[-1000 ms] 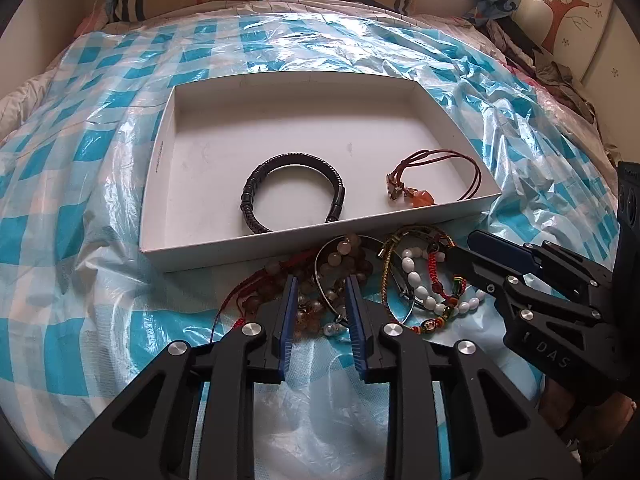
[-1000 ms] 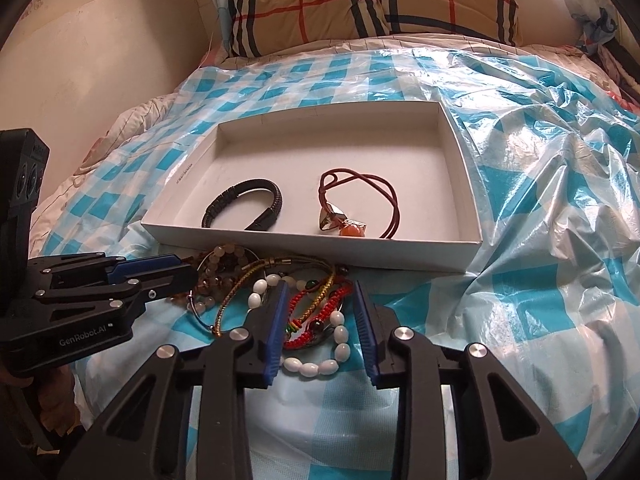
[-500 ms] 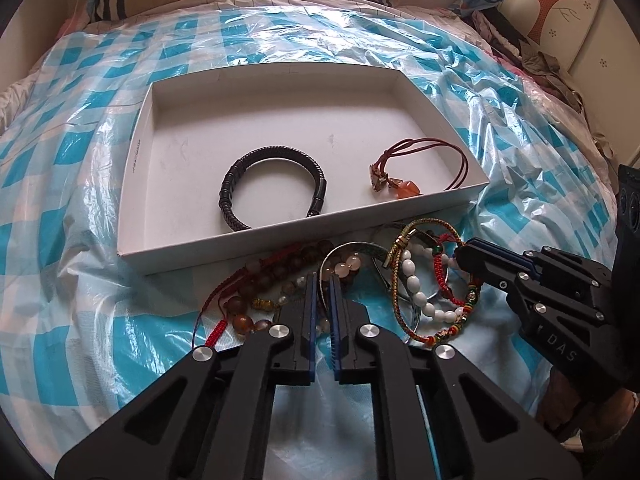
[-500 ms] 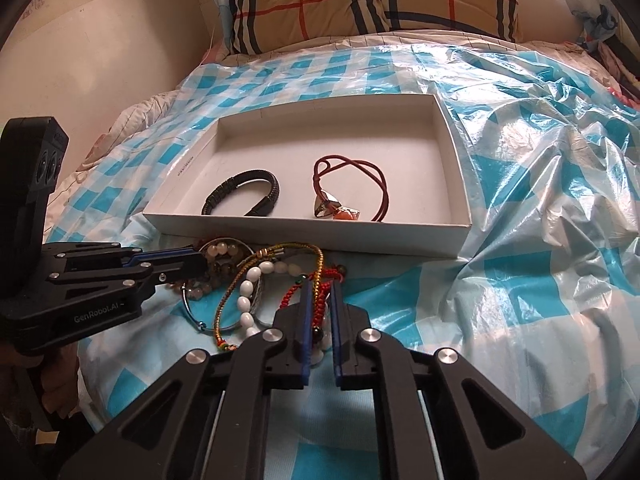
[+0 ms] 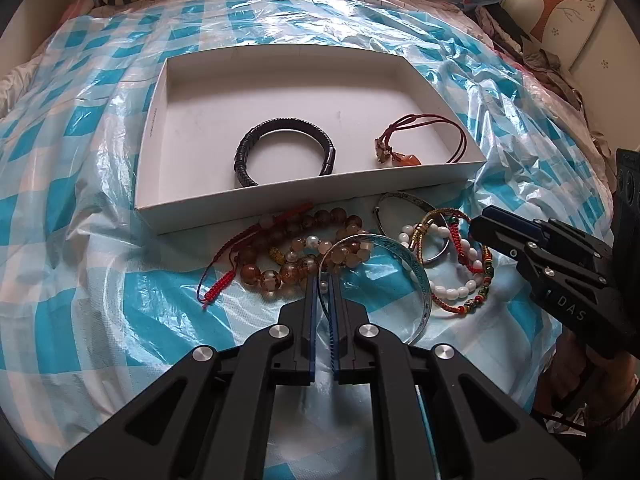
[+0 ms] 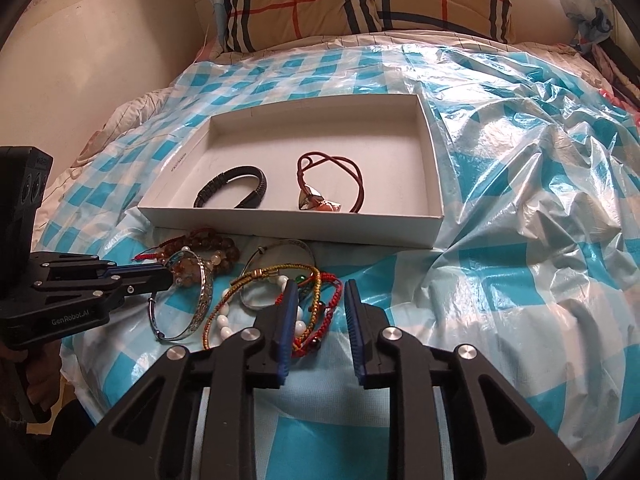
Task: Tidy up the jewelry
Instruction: 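Grasp the silver bangle with the left tool while the right tool grasps a gold cord bracelet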
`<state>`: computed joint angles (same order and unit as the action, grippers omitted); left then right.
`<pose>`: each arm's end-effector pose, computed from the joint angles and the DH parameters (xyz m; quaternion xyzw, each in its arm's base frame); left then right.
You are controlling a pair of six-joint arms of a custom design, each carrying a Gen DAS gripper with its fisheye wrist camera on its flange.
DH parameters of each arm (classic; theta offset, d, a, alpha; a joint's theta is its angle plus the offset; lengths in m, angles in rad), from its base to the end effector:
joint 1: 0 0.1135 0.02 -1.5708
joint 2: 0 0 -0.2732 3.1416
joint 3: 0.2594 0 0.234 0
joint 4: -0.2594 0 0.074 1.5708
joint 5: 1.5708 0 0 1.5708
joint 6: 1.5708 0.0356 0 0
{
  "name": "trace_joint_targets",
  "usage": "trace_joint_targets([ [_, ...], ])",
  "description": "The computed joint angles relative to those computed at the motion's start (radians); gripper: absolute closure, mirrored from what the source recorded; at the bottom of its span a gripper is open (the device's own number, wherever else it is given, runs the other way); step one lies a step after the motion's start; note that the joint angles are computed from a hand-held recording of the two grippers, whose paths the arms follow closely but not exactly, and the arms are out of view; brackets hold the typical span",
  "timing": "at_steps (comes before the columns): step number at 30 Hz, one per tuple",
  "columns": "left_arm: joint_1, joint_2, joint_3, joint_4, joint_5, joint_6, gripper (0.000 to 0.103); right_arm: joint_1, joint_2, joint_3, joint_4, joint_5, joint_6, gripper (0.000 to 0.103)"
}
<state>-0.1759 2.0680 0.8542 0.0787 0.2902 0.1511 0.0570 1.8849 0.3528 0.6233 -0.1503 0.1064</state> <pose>0.3243 -0.0680 0.0647 0.1881 0.9481 -0.1438 0.2121 0.2396 0.0190 0.0635 -0.0011 0.9434 0.0972 0.3172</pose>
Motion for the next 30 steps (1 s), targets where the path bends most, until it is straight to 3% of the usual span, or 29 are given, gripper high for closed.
trace_joint_targets([
  [7, -0.010, 0.023, 0.008, 0.005, -0.016, -0.005, 0.096, 0.013, 0.052, 0.044, -0.031, -0.003, -0.012, 0.080],
  [11, -0.011, 0.019, -0.004, 0.026, -0.014, -0.007, 0.096, 0.015, 0.039, 0.023, -0.007, -0.009, -0.015, 0.094],
  [17, -0.010, -0.045, -0.050, 0.054, -0.002, -0.006, 0.099, 0.011, -0.054, -0.039, 0.030, -0.009, -0.007, 0.099],
  [22, -0.005, -0.101, -0.068, 0.040, 0.005, 0.002, 0.099, -0.013, -0.132, -0.087, 0.051, -0.035, 0.000, 0.099],
  [28, -0.001, -0.068, -0.051, 0.019, -0.019, 0.019, 0.099, -0.025, -0.077, -0.045, -0.007, -0.064, -0.002, 0.097],
  [29, 0.000, -0.061, -0.048, 0.017, -0.023, 0.020, 0.099, -0.025, -0.066, -0.043, -0.003, -0.064, -0.001, 0.094],
  [30, 0.002, -0.053, -0.044, 0.013, -0.025, 0.022, 0.099, -0.027, -0.058, -0.043, 0.009, -0.064, 0.004, 0.081],
])
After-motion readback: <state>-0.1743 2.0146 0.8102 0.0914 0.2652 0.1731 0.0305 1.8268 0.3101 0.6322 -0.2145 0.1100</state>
